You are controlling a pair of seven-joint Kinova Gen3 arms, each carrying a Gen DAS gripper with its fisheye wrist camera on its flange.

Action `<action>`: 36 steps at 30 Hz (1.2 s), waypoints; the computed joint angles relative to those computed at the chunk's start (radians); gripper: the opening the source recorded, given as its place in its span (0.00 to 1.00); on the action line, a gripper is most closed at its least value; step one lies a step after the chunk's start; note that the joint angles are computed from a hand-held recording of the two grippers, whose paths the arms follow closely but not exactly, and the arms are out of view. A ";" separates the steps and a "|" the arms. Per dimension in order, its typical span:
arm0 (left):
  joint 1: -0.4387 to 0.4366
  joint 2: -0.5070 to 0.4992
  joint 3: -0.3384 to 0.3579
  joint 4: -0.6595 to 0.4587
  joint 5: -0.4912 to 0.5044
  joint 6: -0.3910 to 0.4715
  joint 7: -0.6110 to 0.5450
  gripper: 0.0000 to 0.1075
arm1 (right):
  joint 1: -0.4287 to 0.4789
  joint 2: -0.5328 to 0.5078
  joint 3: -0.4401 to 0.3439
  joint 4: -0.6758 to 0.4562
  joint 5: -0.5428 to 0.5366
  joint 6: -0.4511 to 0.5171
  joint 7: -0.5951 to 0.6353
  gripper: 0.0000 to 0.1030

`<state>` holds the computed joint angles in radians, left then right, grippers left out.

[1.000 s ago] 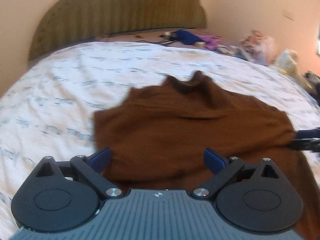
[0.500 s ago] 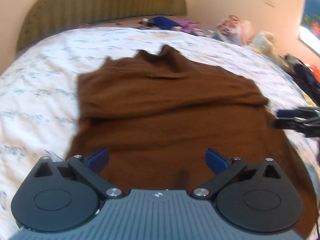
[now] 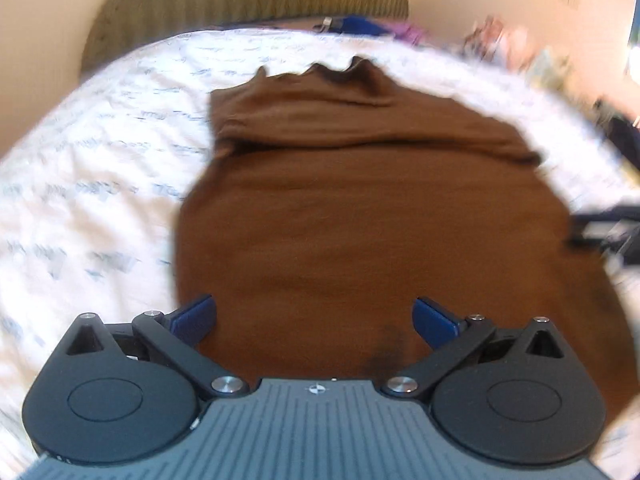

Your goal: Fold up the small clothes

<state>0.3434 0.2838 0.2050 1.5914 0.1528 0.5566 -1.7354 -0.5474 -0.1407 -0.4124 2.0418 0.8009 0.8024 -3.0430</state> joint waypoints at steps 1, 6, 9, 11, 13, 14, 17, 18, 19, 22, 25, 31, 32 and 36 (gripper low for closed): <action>-0.001 -0.017 0.007 0.018 0.016 0.014 -0.013 0.96 | -0.027 0.016 -0.006 -0.009 0.011 0.001 -0.024 0.61; 0.164 -0.068 -0.126 0.134 -0.045 -0.039 -0.075 0.96 | -0.159 0.101 -0.099 -0.006 0.094 0.170 -0.174 0.61; 0.206 -0.094 -0.204 0.153 -0.003 -0.013 -0.127 0.96 | -0.235 0.048 -0.135 0.049 0.083 0.256 -0.296 0.61; 0.233 -0.118 -0.247 0.182 0.005 -0.020 -0.155 0.96 | -0.290 0.041 -0.165 0.061 0.073 0.327 -0.357 0.61; 0.224 -0.137 -0.266 0.192 0.037 0.008 -0.182 0.96 | -0.327 0.039 -0.173 0.049 0.043 0.378 -0.373 0.61; 0.225 -0.149 -0.283 0.190 0.043 0.030 -0.186 0.96 | -0.339 0.024 -0.174 0.049 0.025 0.385 -0.377 0.61; 0.174 -0.200 -0.302 0.215 0.134 0.095 -0.177 0.96 | -0.355 -0.003 -0.179 0.035 0.005 0.390 -0.437 0.62; 0.168 -0.220 -0.318 0.230 0.156 0.096 -0.181 0.96 | -0.348 -0.009 -0.208 0.038 0.013 0.402 -0.477 0.62; 0.155 -0.253 -0.333 0.262 0.184 0.087 -0.197 0.96 | -0.359 -0.019 -0.219 0.042 0.013 0.423 -0.511 0.62; 0.111 -0.300 -0.359 0.307 0.305 0.083 -0.269 0.96 | -0.368 -0.002 -0.282 0.026 -0.001 0.534 -0.574 0.63; 0.196 -0.337 -0.407 0.346 0.410 -0.001 -0.363 0.96 | -0.365 0.045 -0.327 0.006 0.063 0.574 -0.529 0.64; 0.291 -0.235 -0.307 0.310 0.265 -0.035 -0.257 0.96 | -0.457 0.151 -0.152 -0.066 0.090 0.447 -0.411 0.62; 0.305 -0.229 -0.307 0.333 0.224 -0.065 -0.244 0.96 | -0.476 0.157 -0.145 -0.064 0.084 0.455 -0.410 0.62; 0.237 -0.287 -0.198 0.401 0.068 -0.102 -0.165 0.96 | -0.514 0.098 -0.140 -0.051 -0.005 0.462 -0.395 0.62</action>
<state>0.5801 -0.0036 0.0072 1.9920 0.2211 0.4549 -1.8999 -1.0616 -0.0425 -0.5522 1.9910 0.7960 1.2642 -3.4376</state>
